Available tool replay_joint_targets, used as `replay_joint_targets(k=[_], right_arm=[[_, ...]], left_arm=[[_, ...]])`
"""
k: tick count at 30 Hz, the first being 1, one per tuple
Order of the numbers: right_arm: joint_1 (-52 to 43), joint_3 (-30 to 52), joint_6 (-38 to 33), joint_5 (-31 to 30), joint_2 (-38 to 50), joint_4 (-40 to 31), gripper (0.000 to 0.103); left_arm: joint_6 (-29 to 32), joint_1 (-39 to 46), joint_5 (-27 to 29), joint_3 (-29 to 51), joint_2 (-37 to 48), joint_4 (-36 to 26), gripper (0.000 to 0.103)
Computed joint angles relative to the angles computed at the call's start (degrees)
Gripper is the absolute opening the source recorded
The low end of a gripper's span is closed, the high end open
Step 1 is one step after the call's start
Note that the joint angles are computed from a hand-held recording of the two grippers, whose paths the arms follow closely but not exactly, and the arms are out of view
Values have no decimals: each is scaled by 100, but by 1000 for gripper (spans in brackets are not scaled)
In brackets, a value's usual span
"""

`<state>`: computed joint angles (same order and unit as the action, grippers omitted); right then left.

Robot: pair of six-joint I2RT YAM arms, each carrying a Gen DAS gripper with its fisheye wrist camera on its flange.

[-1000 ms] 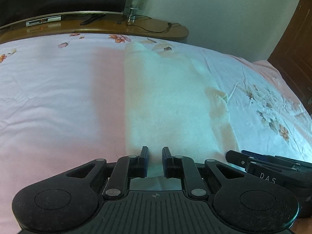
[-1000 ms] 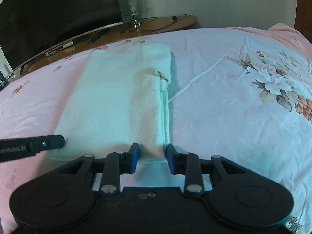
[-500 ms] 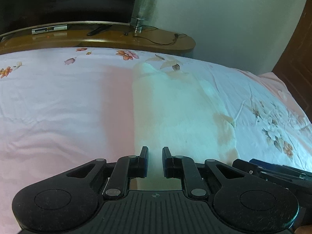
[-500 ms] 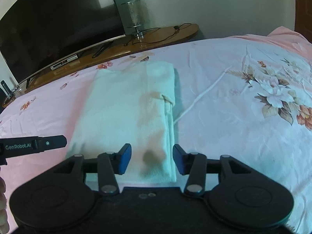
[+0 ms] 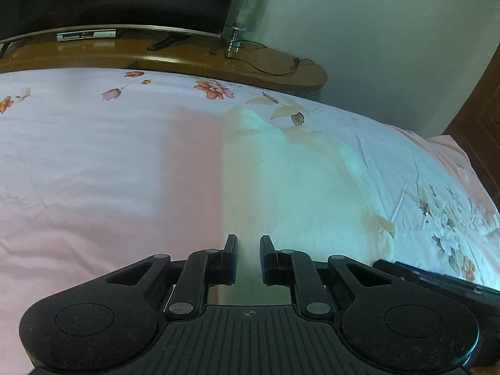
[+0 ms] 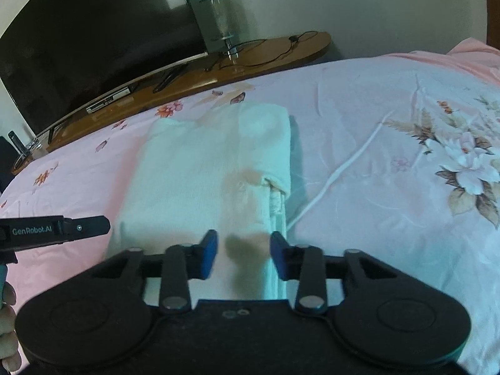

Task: Fold small clothes
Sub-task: 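Close both grippers on the sweater strip's end, right gripper on the cuff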

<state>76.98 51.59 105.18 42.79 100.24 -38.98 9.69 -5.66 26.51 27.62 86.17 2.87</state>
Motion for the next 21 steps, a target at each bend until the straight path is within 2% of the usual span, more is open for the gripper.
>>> replay_joint_targets(k=[3,4,5,7,10,18,20,21], right_arm=[[-182,-272,-304,42,-124,449,34],[-249,-355,-495,-3,-146,651,18],[-305,-405,-656,-104,-141,813,7],[-270,-401,-754,-140,-90,869,7],[-139,-146,-620,-51,87,347,7],[-201,-161,-429,-169,109,275,7],[-235,-304,-314,-206,-75,421,13],[-257,-379,-354,-238,-173,534,21]], left_arm=[[-66,-105,-78,74,219,142,13],[-85,-128,-102,93,287,186,13],[-112,-148,-119,102,341,228,13],[-136,-143,-80,110,410,278,13],[-106,-147,-33,85,428,342,13],[-3,130,103,247,453,142,13],[-9,230,164,375,561,46,13],[-11,273,208,442,625,-7,13]])
